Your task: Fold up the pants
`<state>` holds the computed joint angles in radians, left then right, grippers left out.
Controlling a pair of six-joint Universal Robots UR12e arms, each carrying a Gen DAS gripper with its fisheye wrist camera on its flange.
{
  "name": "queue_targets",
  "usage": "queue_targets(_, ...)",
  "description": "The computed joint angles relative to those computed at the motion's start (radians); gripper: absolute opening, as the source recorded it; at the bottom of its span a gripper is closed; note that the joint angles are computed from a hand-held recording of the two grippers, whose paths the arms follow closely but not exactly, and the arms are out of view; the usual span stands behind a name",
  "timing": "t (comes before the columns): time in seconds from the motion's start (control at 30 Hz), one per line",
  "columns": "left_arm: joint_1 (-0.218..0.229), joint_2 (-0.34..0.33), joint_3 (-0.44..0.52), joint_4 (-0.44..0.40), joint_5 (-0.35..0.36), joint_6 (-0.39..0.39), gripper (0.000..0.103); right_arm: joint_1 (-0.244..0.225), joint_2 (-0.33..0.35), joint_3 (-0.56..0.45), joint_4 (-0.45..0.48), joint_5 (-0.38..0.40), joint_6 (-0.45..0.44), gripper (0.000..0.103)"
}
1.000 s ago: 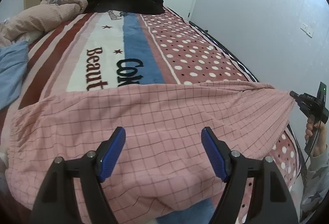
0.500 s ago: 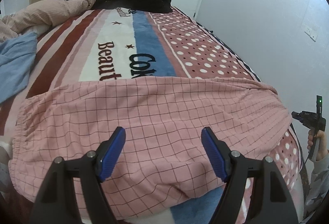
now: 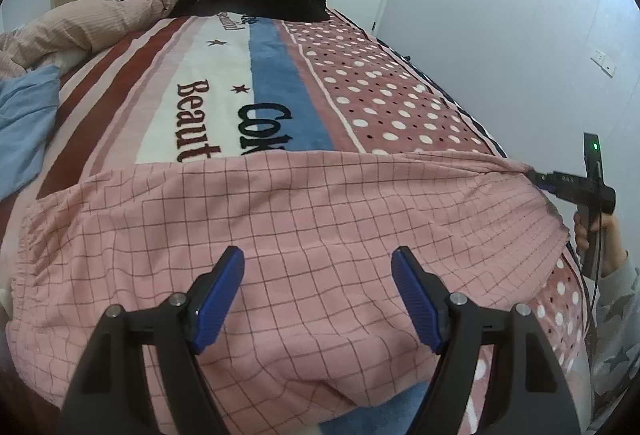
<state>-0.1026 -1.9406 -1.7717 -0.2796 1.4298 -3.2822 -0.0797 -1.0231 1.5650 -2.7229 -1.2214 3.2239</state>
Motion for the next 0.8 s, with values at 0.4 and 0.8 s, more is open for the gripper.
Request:
queue_targets(0.4,0.016,-0.030,0.021,-0.001,-0.004,-0.017,0.073,0.023,0.095,-0.166,0.081,-0.131,0.037,0.020)
queue_targets(0.8,0.012,-0.009,0.002,0.023,-0.004,-0.010,0.073,-0.051,0.015,-0.043,0.081,0.074,0.043,0.026)
